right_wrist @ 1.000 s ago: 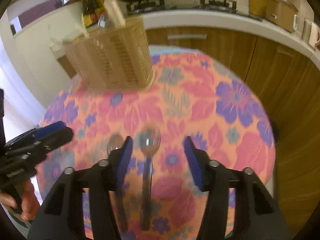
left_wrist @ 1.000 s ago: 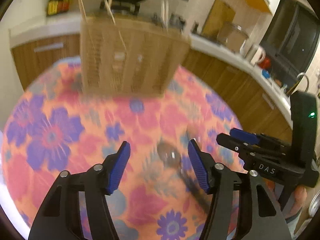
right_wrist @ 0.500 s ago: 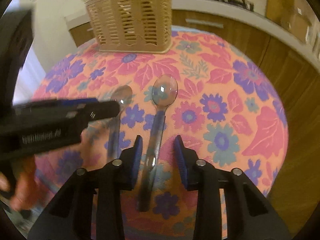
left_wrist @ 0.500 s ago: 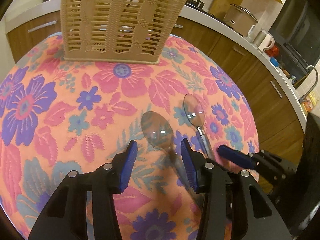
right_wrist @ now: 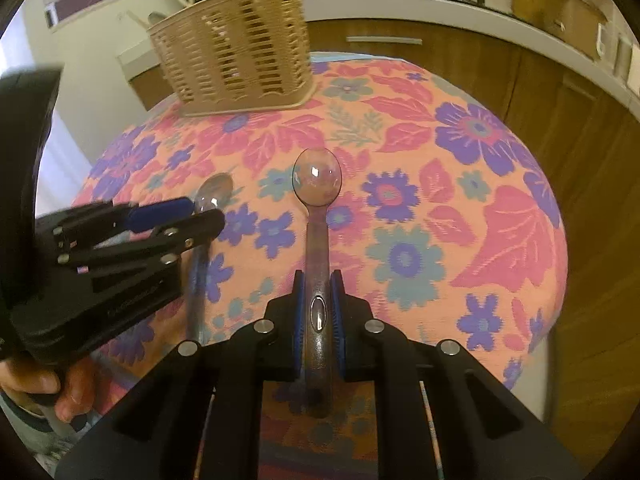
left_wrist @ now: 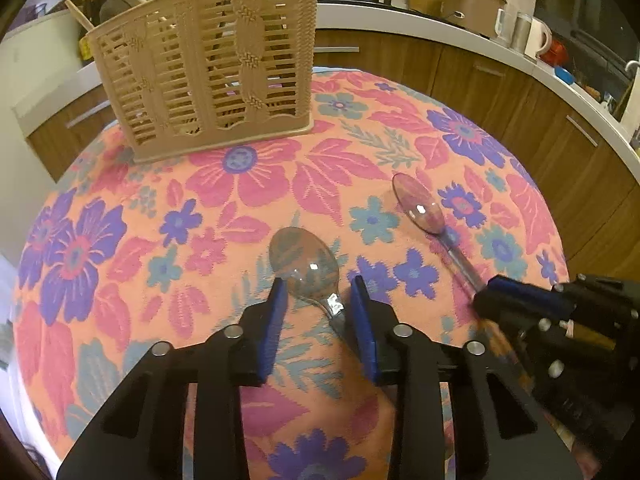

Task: Organize utensils
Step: 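Grasp a clear spoon with the right tool while the left tool grasps another spoon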

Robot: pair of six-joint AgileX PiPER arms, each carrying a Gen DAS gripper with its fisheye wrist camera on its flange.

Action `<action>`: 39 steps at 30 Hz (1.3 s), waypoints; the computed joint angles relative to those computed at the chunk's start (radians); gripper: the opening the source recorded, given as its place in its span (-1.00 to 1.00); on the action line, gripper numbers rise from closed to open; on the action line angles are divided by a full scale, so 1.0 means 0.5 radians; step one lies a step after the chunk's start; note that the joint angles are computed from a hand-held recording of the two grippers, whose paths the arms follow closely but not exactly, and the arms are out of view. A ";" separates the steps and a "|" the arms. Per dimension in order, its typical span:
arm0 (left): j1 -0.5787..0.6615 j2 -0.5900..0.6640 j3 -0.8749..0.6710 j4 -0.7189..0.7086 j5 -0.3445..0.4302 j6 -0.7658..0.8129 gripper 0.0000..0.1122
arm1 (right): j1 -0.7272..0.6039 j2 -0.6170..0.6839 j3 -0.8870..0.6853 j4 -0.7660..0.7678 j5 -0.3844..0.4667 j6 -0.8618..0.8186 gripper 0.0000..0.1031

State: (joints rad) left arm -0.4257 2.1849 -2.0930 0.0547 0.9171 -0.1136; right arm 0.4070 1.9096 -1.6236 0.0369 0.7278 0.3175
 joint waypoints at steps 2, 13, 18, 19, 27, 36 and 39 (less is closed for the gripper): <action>0.025 -0.017 0.030 -0.007 -0.023 -0.004 -0.77 | -0.027 -0.006 0.006 0.068 -0.001 -0.025 -0.81; 0.577 -0.076 0.071 -0.910 0.079 0.466 -0.83 | 0.039 0.154 -0.308 0.226 0.175 -0.112 -0.81; 0.755 -0.057 0.000 -1.010 0.206 0.567 -0.83 | 0.040 0.275 -0.469 0.292 0.253 -0.106 -0.81; 0.763 -0.073 0.010 -1.004 0.204 0.591 -0.83 | 0.043 0.292 -0.498 0.279 0.271 -0.094 -0.81; 0.681 -0.002 -0.101 -0.787 0.321 0.565 -0.81 | 0.091 0.369 -0.674 0.100 0.436 0.023 -0.80; 0.730 -0.063 -0.038 -0.820 0.329 0.630 -0.47 | -0.061 0.576 -1.058 0.397 0.668 -0.080 -0.45; 0.692 -0.044 -0.085 -0.773 0.386 0.657 -0.45 | -0.016 0.822 -1.546 0.281 0.945 -0.019 -0.45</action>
